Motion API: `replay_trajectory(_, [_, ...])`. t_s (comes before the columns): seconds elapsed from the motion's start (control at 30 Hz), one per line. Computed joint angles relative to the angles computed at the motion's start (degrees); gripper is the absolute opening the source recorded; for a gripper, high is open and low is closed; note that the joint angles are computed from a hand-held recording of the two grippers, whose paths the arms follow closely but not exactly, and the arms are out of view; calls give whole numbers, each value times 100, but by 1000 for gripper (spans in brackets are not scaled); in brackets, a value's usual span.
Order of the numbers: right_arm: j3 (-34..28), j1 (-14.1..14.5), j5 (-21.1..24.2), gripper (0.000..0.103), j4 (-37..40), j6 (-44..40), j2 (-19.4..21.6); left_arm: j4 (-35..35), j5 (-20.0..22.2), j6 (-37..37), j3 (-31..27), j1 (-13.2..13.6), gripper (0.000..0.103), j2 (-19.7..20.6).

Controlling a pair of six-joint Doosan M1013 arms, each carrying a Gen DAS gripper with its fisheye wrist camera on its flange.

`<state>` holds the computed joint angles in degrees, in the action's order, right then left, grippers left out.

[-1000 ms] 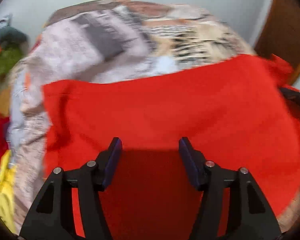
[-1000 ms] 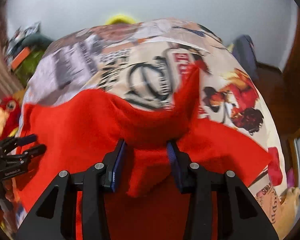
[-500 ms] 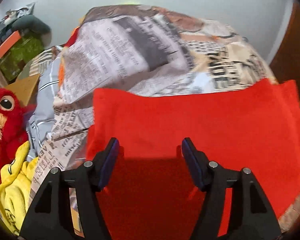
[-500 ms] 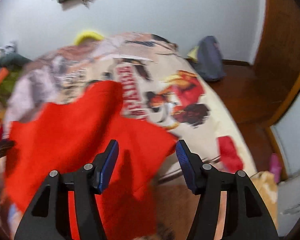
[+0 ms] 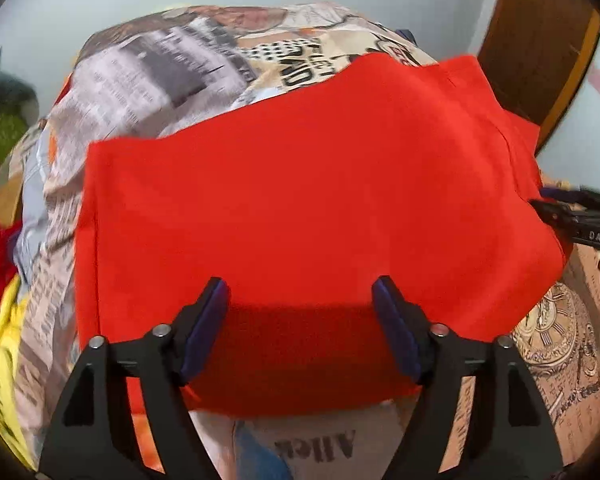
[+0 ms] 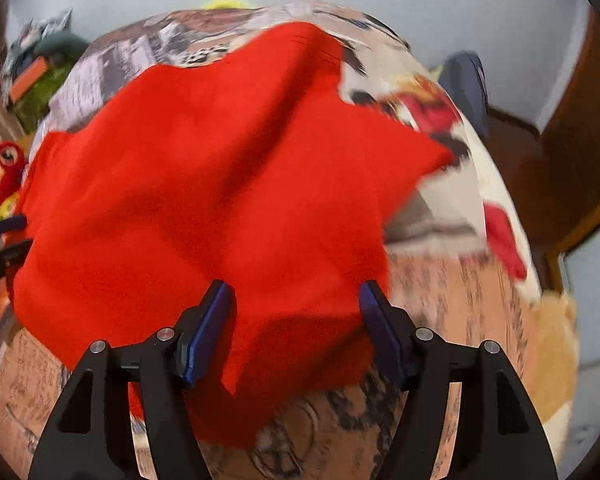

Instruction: Fold large clothes

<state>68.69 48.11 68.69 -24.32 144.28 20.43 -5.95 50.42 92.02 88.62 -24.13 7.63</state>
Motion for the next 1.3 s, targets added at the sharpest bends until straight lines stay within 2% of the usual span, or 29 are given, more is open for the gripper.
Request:
replay_trajectory(0.1, [269,-26,56,71,40,378,-193,-131,4,-115,111,177,76,-104])
replay_trajectory(0.2, [584,-105,-216,72,379,778,-424,137,9,-490,219,266,76,-223])
replay_trajectory(0.27, [639,-77,-180,72,329,949,-498,385,66,-823,270,340,76,-282])
replay_trajectory(0.4, [426,104,315,72,-134,986,-466,365,159,-1277,380,603,76,-444])
replay_trajectory(0.5, [206,232,494,72,-573,809,-411,-196,170,-1393,455,899,76,-584])
replay_trajectory(0.67, [-174,417,294,75,-1116,654,-351,-2006,455,-933,545,1388,76,-603])
replay_trajectory(0.77, [-407,464,65,75,-1202,520,-232,-2804,699,-751,681,1501,76,-557])
replay_trajectory(0.9, [-616,459,-198,76,-1052,325,-57,-3392,833,-697,886,1522,76,-474])
replay_trajectory(1.03, [-763,453,-189,76,-789,102,121,-4007,668,-679,1024,1587,76,-320])
replay_trajectory(1.17, [-846,438,-98,76,-575,-14,231,-4388,114,-575,1102,1662,76,-250])
replay_trajectory(1.3, [-817,388,-136,76,-406,-17,227,-4706,-190,-530,1137,1678,76,-114])
